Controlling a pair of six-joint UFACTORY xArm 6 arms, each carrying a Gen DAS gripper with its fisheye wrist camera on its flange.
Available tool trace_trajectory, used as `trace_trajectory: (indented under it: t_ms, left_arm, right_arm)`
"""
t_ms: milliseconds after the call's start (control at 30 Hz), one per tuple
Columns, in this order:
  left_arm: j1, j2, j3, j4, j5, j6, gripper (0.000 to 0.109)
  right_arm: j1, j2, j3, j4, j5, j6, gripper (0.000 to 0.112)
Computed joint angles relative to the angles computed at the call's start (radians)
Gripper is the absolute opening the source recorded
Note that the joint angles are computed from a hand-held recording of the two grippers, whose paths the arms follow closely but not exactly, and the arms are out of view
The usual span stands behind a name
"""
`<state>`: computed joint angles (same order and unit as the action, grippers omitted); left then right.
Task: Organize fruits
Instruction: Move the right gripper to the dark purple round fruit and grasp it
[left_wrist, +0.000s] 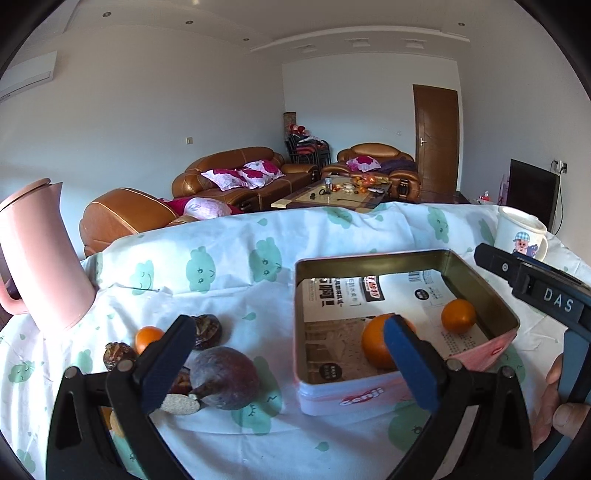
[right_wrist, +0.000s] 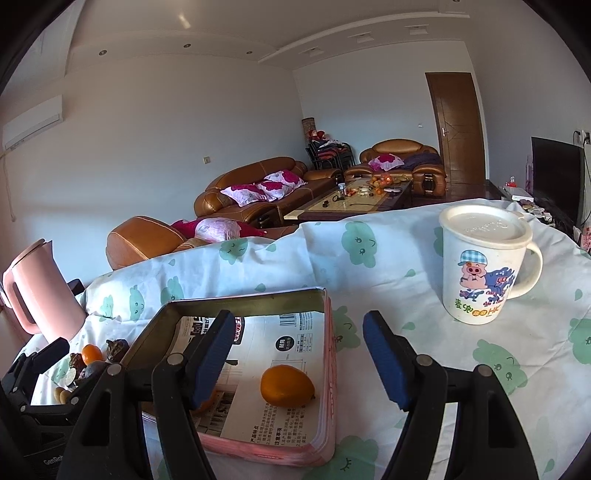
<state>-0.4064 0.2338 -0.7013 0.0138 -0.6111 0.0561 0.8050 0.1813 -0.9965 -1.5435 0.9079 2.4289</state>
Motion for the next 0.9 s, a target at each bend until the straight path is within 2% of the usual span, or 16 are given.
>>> trace_trajectory:
  t_ms: [200, 433, 633, 900]
  left_arm:
    - [0.077, -0.014, 0.019, 0.082, 0.001, -0.045, 0.103]
    - [0.194, -0.016, 0.013, 0.216, 0.029, -0.12, 0.103]
    - [0.3, -0.004, -0.021, 0.311, 0.069, -0.204, 0.103]
    - [0.431, 0.035, -0.106, 0.379, 0.133, -0.34, 0.103]
  right_arm:
    - [0.045, 0.022, -0.029, 0.008, 0.045, -0.004, 0.073]
    - [0.103, 0.094, -0.127, 0.033, 0.071, -0.111, 0.073]
    - [0.13, 0.184, -0.25, 0.055, 0.038, -0.231, 0.073]
    - [0.133, 0.34, -0.468, 0.093, -0.082, -0.477, 0.073]
